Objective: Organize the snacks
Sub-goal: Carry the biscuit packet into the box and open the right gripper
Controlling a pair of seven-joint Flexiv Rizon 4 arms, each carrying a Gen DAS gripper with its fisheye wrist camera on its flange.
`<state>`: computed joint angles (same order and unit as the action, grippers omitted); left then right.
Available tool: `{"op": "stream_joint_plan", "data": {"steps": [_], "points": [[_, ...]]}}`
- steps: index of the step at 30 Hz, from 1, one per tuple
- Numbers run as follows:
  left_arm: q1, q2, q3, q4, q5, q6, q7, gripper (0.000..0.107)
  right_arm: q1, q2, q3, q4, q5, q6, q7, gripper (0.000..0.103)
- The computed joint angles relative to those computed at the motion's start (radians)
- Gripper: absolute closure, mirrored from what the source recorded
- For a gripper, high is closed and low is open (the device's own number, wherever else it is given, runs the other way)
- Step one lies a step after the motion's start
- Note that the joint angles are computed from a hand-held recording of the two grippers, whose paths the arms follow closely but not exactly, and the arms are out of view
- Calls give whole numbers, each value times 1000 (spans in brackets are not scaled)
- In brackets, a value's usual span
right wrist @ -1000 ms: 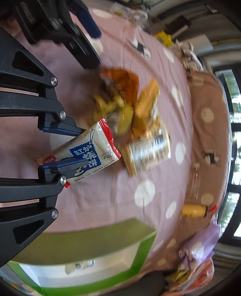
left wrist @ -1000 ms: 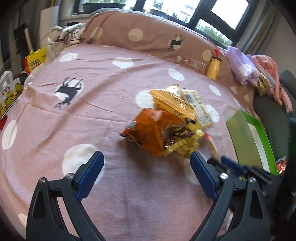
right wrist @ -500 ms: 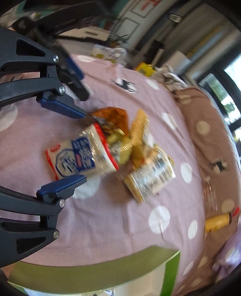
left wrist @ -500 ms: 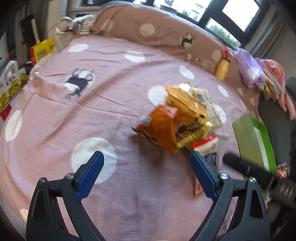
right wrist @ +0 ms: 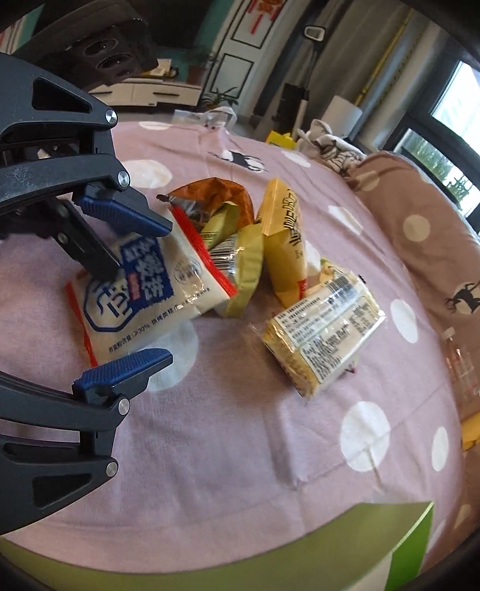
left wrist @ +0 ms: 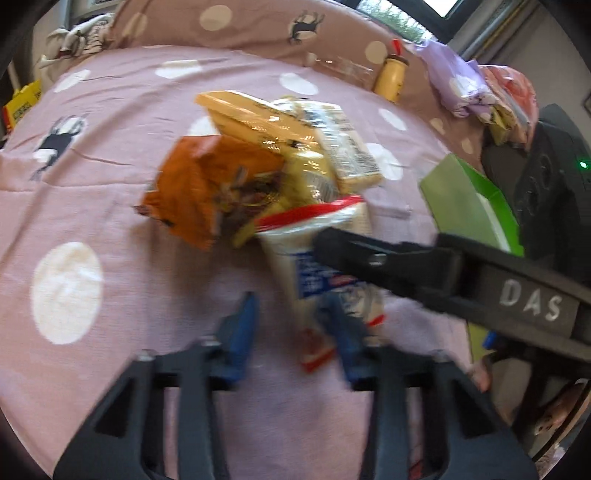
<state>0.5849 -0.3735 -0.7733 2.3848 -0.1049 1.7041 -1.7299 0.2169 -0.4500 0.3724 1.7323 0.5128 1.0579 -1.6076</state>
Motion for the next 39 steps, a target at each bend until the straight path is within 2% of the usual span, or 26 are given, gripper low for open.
{"op": "stream_joint_plan", "data": {"steps": [1, 2, 5, 6, 9, 13, 17, 20, 22, 26, 28, 32, 35, 39], "points": [[13, -5, -21, 9, -5, 26, 5, 86, 3, 2, 1, 4, 0, 9, -2, 39], [-3, -2, -9, 14, -10, 56, 12, 87, 14, 8, -9, 17, -15, 22, 9, 39], [-155, 47, 163, -3, 45, 103, -10, 87, -16, 23, 17, 29, 20, 33, -29, 39], [-167, 53, 180, -8, 68, 109, -26, 87, -20, 30, 22, 31, 33, 36, -39, 39], [-114, 51, 121, -16, 119, 133, -59, 87, -4, 69, 7, 69, 36, 107, -32, 39], [-191, 61, 171, -66, 151, 136, -68, 87, 3, 118, -9, 118, 28, 203, -2, 40], [-206, 46, 129, -114, 159, 119, -63, 86, -14, 169, -28, 172, 33, 303, 37, 40], [-259, 17, 133, -169, 171, 117, -17, 85, -40, 196, -36, 206, 33, 368, 62, 40], [-284, -5, 120, -207, 169, 94, 21, 85, -73, 209, -31, 220, 54, 390, 63, 40], [-362, -48, 134, -284, 126, 31, 99, 85, -35, 222, -113, 284, -46, 475, 220, 40], [-406, -65, 153, -317, 113, 14, 142, 85, -59, 224, -109, 302, -69, 499, 256, 40], [-433, -113, 133, -376, 71, -44, 224, 85, -94, 224, -116, 335, -119, 538, 344, 40], [-465, -133, 138, -416, 37, -103, 279, 85, -71, 226, -176, 372, -198, 554, 453, 40], [-520, -155, 167, -459, -10, -165, 330, 85, -144, 211, -137, 372, -218, 542, 491, 40]]}}
